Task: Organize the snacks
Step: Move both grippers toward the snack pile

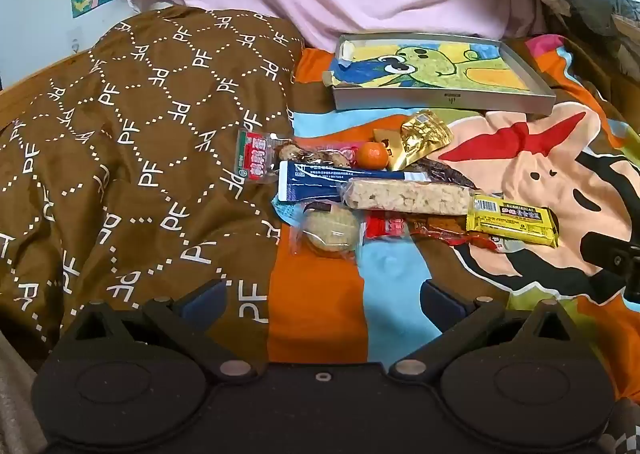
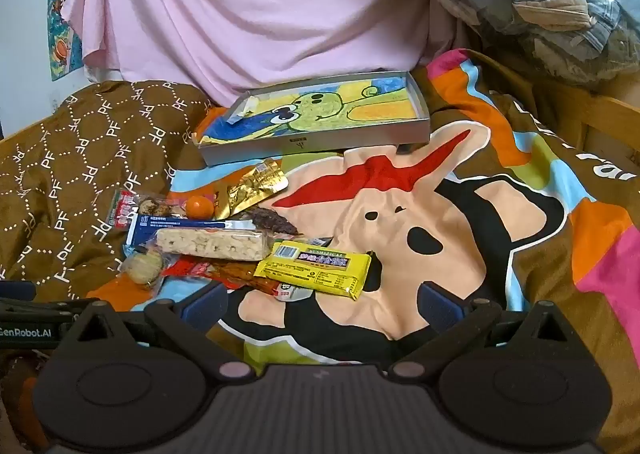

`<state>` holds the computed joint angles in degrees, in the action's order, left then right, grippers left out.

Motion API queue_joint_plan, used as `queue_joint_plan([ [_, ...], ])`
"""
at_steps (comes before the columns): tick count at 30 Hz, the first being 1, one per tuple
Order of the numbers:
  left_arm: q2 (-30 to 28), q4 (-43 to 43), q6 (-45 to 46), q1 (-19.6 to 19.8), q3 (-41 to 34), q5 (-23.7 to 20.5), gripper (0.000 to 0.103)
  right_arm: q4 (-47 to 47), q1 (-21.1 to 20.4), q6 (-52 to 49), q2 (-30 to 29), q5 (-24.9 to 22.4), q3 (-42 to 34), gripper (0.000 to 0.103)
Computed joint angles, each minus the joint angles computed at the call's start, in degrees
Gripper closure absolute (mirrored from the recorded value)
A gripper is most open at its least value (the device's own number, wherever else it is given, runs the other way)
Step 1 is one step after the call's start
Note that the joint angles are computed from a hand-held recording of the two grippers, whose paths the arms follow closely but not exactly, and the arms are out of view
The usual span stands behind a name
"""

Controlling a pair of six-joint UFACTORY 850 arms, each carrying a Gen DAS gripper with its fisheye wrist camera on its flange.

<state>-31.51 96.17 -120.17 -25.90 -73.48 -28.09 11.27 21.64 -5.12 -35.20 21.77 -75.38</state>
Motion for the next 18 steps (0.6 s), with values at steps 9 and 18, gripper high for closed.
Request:
queue_joint_plan([
  [9, -0.66, -6.62, 6.83, 0.18, -1.7, 1.0, 0.001, 2.98, 0.21, -2.98, -0.9, -1.88, -1.5, 0.0],
  [18, -2.0, -5.61, 9.46, 1.01, -3.98, -0.38, 0.001, 7.47, 0.39, -8.21, -3.11, -4.88, -4.88, 0.0],
])
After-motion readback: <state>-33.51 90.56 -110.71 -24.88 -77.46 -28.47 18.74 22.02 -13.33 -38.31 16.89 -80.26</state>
